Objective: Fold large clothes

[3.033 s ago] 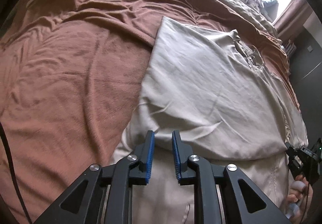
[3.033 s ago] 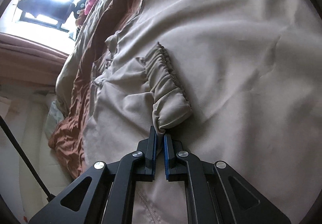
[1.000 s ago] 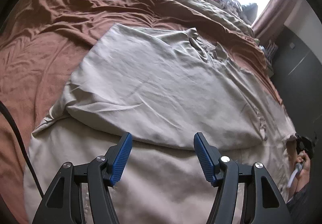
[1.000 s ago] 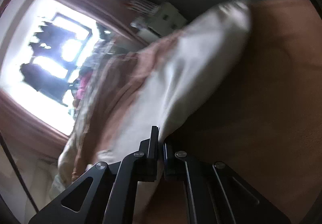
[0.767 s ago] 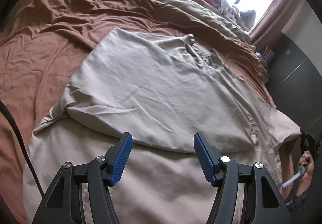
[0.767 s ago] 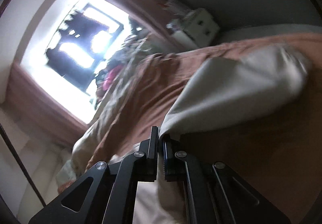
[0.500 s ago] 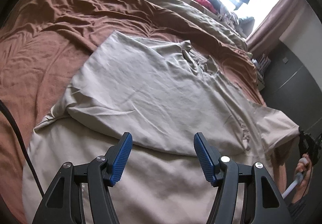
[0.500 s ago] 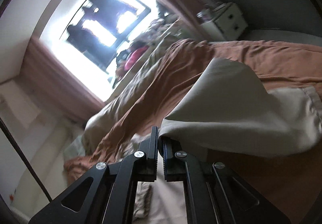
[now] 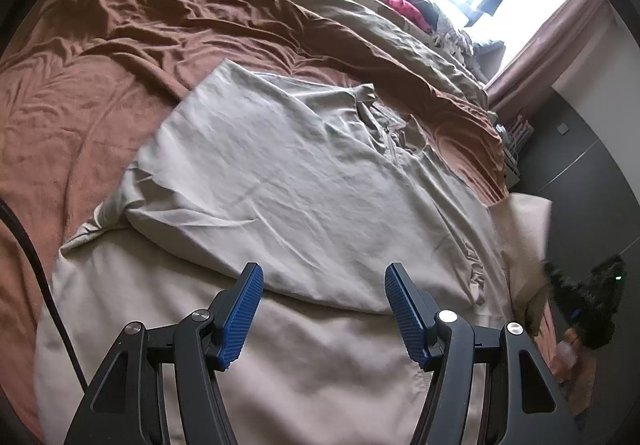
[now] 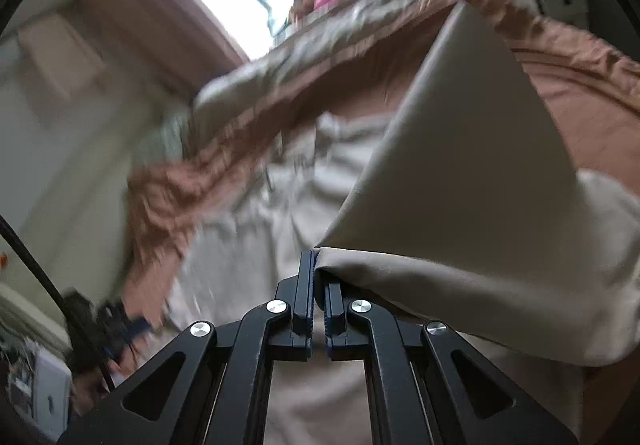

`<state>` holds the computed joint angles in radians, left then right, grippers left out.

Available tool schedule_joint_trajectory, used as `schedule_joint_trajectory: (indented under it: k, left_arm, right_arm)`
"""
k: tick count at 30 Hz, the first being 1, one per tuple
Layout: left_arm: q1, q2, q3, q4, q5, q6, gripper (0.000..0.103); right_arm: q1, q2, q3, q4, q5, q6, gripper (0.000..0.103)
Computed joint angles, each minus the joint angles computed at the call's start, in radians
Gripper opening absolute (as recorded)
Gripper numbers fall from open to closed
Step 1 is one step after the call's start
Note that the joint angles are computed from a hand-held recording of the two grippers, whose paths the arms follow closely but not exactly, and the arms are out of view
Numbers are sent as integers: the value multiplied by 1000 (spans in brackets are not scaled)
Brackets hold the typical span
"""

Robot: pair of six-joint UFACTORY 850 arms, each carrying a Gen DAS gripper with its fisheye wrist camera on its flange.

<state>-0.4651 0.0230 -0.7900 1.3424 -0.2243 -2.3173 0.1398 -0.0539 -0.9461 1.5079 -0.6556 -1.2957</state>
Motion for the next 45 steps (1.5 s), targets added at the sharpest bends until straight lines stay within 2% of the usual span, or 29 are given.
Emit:
schedule_joint_trajectory:
  k: [5, 9, 10, 12, 13, 14, 18, 20, 24, 29, 30, 33, 35, 37, 40, 45]
  left_arm:
    - [-5, -5, -6, -6, 0, 3, 65]
    - [-15, -13, -19, -22, -3, 26, 65]
    - [-17, -15, -21, -23, -4, 29, 65]
    - [-23, -20, -27, -35, -5, 45, 65]
    - [-25, -23, -29, -41, -4, 51, 65]
    - [-26, -24, -31, -45, -3, 55, 65]
    - [-34, -27, -34, -76, -11, 84, 65]
    - [-39, -26, -36, -83, -15, 92, 65]
    - [-48, -25, -40, -90, -28, 104, 65]
    - [-46, -19, -35, -52, -21, 64, 65]
    - [-45, -17, -33, -45, -20, 56, 65]
    - [-40, -9, -27, -25, -17, 32, 65]
    - [-37, -1, -22, -7, -17, 9, 65]
    - [-33, 8, -14, 14, -16, -18, 65]
    - [-25, 26, 0, 48, -15, -62, 65]
    - [-13, 52, 23, 83, -9, -122, 65]
  right_arm:
    - [53, -156, -194, -337, 39, 320, 2]
    - [52, -205, -270, -470, 11, 498, 5]
    - [52, -190, -256, -463, 8, 503, 12]
    - [32, -162, -216, -398, -5, 459, 54]
    - [15, -145, -190, -353, -14, 425, 87]
    - [-4, -125, -157, -303, -21, 380, 89]
    - [-107, -56, -47, -126, -46, 290, 89]
    - [-159, -11, 16, -61, -3, 294, 89]
    - [-257, 38, 108, 49, 31, 310, 89]
    - [-319, 18, 142, 142, 56, 330, 75]
    - [-316, 8, 143, 155, 67, 326, 74]
    - [-320, -37, 131, 219, 68, 295, 55]
    - [-313, -51, 120, 274, 87, 250, 19]
    - [-303, -50, 120, 323, 89, 206, 7]
    - [-245, -8, 150, 491, 74, 50, 5]
    - [-147, 108, 185, 664, 55, -158, 5]
